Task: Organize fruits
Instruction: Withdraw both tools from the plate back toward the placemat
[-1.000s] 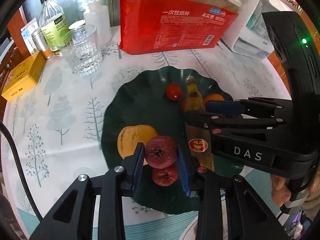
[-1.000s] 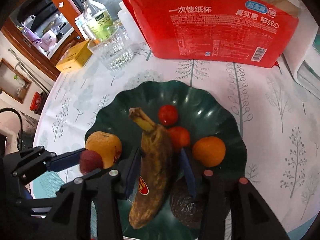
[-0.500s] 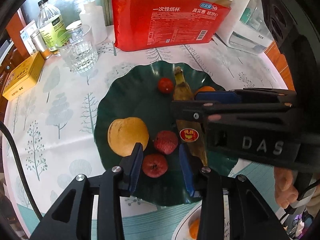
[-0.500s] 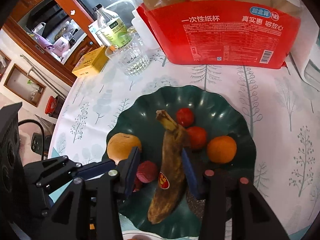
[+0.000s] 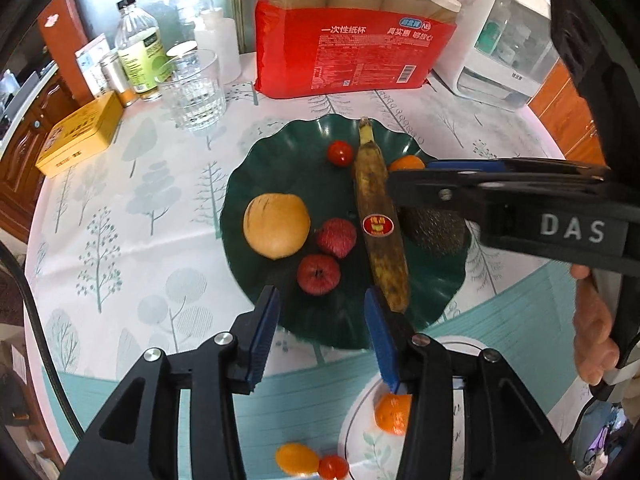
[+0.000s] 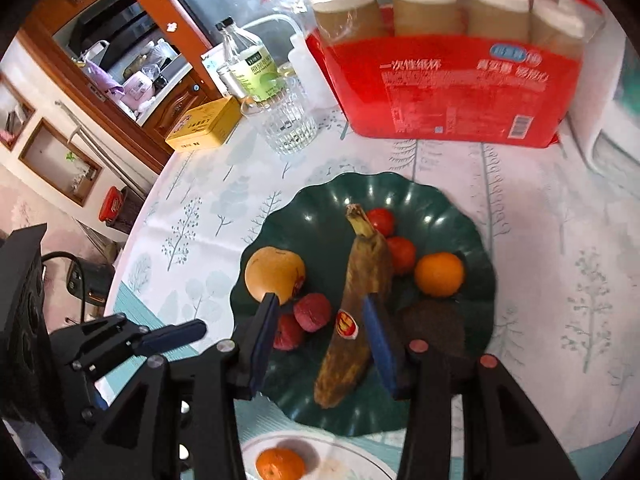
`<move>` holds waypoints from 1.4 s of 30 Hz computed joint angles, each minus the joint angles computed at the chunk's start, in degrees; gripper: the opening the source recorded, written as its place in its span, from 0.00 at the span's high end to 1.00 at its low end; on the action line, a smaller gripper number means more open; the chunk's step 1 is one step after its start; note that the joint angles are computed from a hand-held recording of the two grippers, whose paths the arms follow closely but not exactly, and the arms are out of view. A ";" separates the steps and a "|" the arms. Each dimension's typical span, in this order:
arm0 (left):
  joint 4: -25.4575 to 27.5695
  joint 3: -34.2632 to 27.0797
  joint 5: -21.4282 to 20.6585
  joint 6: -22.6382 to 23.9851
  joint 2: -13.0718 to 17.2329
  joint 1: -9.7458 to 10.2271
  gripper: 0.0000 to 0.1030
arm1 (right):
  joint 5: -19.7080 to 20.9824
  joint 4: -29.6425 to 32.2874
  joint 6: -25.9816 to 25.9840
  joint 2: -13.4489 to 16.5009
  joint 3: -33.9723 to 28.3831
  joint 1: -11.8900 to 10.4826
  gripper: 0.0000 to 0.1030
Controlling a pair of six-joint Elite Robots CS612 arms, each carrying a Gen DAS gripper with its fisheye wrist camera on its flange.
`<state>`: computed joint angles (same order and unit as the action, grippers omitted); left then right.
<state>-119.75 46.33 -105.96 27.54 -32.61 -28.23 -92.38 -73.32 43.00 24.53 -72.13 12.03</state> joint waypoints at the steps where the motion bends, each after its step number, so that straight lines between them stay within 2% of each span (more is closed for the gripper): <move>1: -0.46 0.75 0.04 -0.28 -0.48 0.07 0.56 | -0.39 0.47 0.05 0.02 -0.45 0.14 0.57; 8: -5.30 7.56 0.18 -2.70 -4.76 0.56 0.48 | -4.31 4.71 0.54 -0.17 -3.42 1.66 0.57; 18: -13.16 16.71 0.42 -7.94 -10.53 1.72 0.36 | -6.28 7.08 -0.44 -0.12 -6.47 4.52 0.57; 23: -16.53 20.39 0.93 -11.50 -12.73 2.47 0.34 | -6.84 7.53 -1.23 -0.13 -7.27 5.93 0.57; 34: -23.04 25.84 2.35 -17.90 -15.31 3.89 0.33 | -6.84 6.79 0.73 0.26 -8.66 7.73 0.57; 38: -26.02 27.83 4.34 -18.84 -15.98 3.91 0.33 | -8.17 7.07 1.39 0.33 -8.43 8.31 0.57; 42: -26.13 28.19 5.12 -19.10 -15.66 3.87 0.33 | -8.08 7.55 1.51 0.59 -7.85 8.59 0.57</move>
